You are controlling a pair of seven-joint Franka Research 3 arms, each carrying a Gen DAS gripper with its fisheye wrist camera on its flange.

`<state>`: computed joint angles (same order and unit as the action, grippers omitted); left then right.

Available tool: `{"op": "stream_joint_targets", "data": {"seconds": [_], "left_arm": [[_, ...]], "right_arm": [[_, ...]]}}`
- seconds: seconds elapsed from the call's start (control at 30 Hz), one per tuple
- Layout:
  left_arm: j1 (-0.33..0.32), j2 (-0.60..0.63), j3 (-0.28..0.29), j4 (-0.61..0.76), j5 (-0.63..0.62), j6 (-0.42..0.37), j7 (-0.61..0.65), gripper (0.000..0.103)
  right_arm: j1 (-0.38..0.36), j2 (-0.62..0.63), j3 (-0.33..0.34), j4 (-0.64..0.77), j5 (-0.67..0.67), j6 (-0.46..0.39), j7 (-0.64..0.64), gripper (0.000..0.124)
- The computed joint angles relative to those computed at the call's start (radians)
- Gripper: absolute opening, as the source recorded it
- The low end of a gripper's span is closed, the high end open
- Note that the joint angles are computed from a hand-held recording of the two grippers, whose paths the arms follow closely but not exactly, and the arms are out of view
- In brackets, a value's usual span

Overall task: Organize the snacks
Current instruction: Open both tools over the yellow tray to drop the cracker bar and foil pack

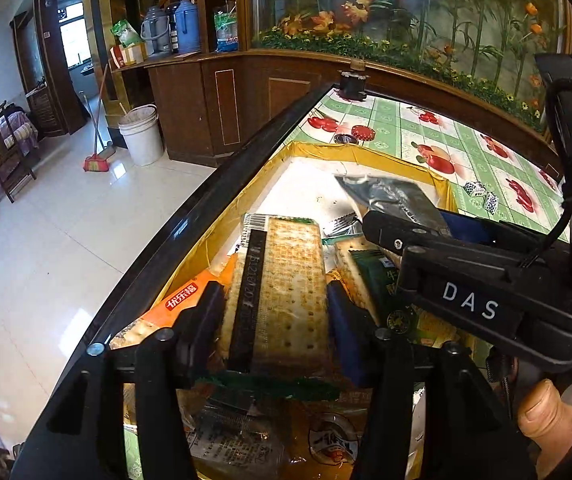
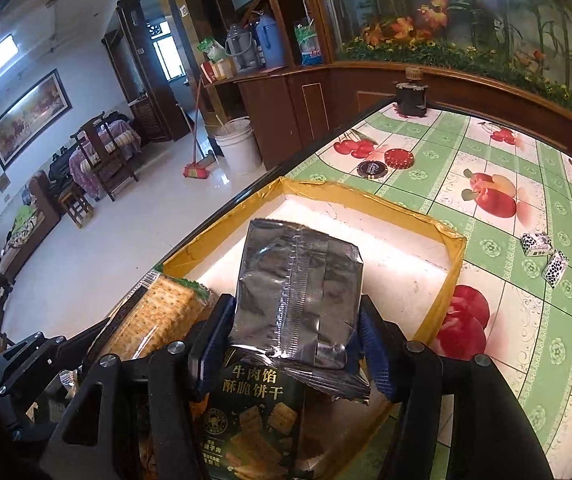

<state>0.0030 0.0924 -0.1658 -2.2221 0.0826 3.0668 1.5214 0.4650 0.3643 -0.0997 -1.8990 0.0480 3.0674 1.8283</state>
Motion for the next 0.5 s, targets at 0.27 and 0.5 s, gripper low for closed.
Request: {"op": "stream_joint_targets", "data": {"seconds": [0.27,0.5], "left_arm": [[-0.009,-0.008,0.021,0.003,0.053,-0.011,-0.043,0.074],[0.004,-0.055,0.002,-0.036,-0.031,0.039,-0.004,0.075]], "right_arm": [[0.024,-0.031,-0.034,-0.037,-0.005,0.025,0.039,0.067],[-0.047,-0.127,0.033,-0.171,0.09,0.163,0.017,0.078]]}}
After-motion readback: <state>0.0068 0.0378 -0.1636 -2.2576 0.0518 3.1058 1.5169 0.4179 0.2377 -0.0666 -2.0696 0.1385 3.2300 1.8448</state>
